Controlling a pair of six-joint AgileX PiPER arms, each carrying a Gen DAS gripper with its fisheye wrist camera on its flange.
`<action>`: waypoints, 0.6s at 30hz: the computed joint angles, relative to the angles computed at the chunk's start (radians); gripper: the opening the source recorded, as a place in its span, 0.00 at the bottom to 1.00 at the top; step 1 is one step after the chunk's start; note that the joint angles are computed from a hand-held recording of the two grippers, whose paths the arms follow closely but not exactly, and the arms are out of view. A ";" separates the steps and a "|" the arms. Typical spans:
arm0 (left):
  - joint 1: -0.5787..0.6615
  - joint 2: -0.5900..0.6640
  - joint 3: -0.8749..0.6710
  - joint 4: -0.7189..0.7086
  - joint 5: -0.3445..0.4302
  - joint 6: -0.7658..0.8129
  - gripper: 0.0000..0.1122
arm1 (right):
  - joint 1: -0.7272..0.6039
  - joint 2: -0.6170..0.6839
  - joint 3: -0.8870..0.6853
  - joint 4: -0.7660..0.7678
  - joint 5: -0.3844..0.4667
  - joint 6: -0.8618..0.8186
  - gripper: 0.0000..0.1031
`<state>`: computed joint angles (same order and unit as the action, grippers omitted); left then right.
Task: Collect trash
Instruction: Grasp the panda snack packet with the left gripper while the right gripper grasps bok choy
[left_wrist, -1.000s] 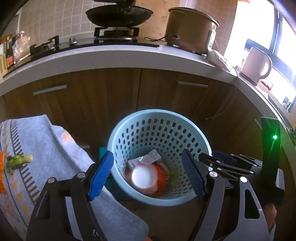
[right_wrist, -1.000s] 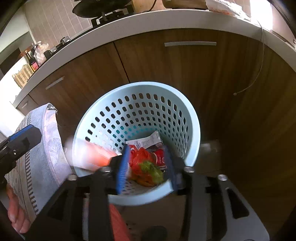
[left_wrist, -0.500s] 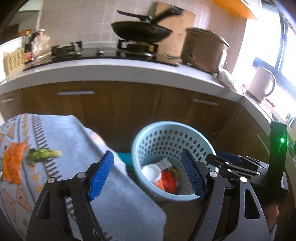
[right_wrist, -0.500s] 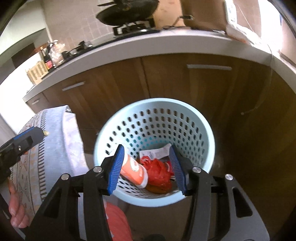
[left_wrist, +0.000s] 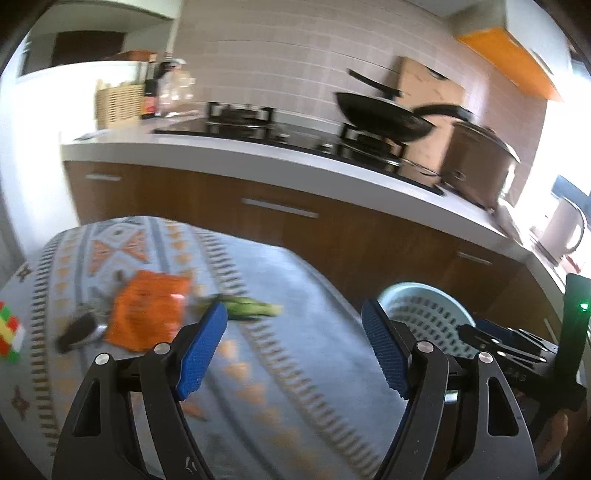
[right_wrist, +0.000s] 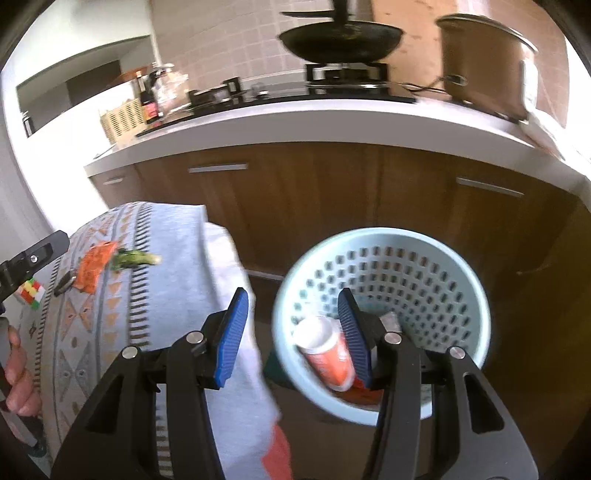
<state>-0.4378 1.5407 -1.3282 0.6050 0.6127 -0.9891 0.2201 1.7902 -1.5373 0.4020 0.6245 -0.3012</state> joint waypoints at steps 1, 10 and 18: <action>0.016 -0.013 0.019 0.004 -0.005 0.005 0.66 | 0.016 0.005 0.003 0.041 0.000 -0.027 0.46; 0.250 -0.075 0.129 -0.132 -0.024 0.206 0.72 | 0.229 0.083 -0.018 0.006 -0.096 -0.007 0.46; 0.338 0.004 0.125 -0.315 -0.059 0.384 0.73 | 0.310 0.201 -0.169 -0.112 -0.073 0.079 0.46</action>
